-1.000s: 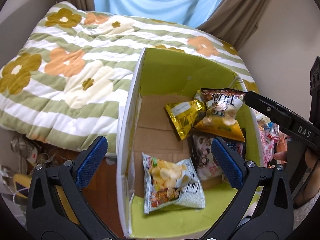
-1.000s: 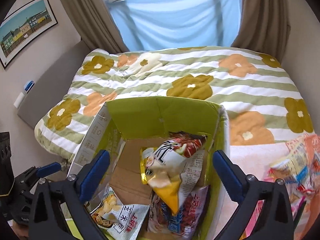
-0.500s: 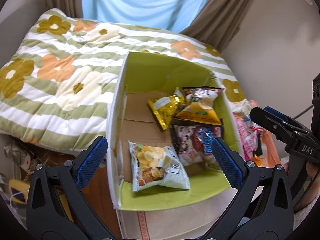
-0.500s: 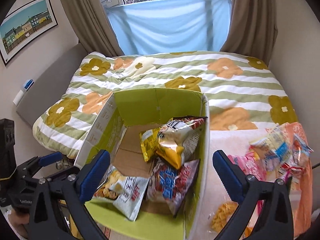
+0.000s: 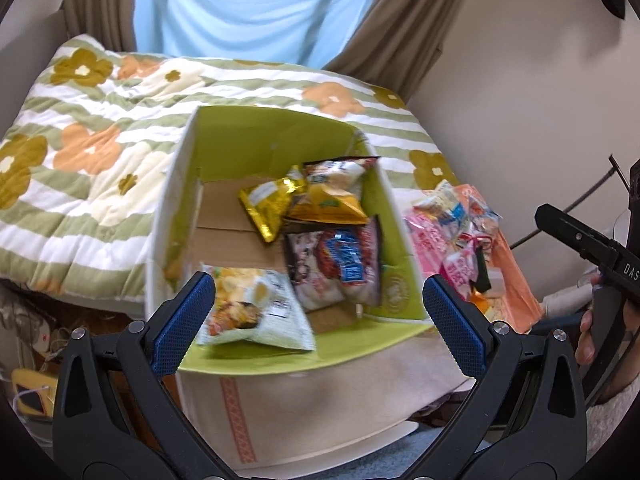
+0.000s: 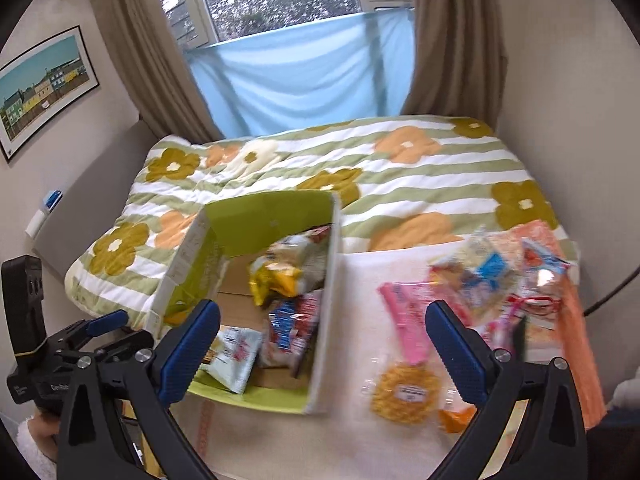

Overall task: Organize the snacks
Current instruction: 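Move both tools back over the remaining snacks on the table, then grasp the wrapped waffle with the left tool while the right tool grasps the orange bread packet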

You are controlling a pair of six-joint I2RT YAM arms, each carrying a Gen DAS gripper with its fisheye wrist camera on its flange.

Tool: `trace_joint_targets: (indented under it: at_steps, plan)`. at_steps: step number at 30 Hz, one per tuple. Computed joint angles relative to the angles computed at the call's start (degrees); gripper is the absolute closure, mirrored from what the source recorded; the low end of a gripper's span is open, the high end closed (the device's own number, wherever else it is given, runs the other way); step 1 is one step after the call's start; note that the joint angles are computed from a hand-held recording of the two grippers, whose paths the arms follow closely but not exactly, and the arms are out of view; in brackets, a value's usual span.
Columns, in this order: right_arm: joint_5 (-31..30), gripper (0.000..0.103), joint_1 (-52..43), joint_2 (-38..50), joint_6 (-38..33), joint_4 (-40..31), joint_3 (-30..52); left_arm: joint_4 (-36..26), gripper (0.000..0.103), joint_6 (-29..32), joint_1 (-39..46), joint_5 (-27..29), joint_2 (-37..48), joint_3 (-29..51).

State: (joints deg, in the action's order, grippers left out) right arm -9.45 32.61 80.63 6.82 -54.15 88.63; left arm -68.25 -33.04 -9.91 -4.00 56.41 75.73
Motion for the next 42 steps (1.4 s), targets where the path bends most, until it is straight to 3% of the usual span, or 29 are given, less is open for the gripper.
trace_joint_targets:
  at_steps: [4,12,21,28,32,42]
  plan:
    - [-5.0,0.001,-8.1,-3.0,-5.0,-0.5,-2.1,0.8,0.000,-10.2,-14.7,-9.7,4.7,2.6]
    - [-18.4,0.001,-29.1,-2.4,-23.7,-8.1,-2.6,1.2,0.000,-24.6,-33.0,-19.4,22.7,13.5]
    - [-22.6,0.001,-44.1,4.7,-51.4,-15.3,-5.1,-5.2,0.000,-35.4,-39.8,-19.5,44.8,31.6]
    - [-21.3,0.001,-48.5,7.8,-63.8,-14.9,-11.4,-11.5,0.000,-33.0,-38.2,-15.1,59.5,45.3]
    - [-20.4,0.001,-49.0,9.2,-64.0,-13.2,-15.3,-12.6,0.000,-29.2,-35.5,-12.8,65.9,48.3]
    - [-18.8,0.001,-44.1,10.9,-60.5,-5.7,-20.8,-9.8,0.000,-23.0,-30.6,-7.8,72.2,46.8]
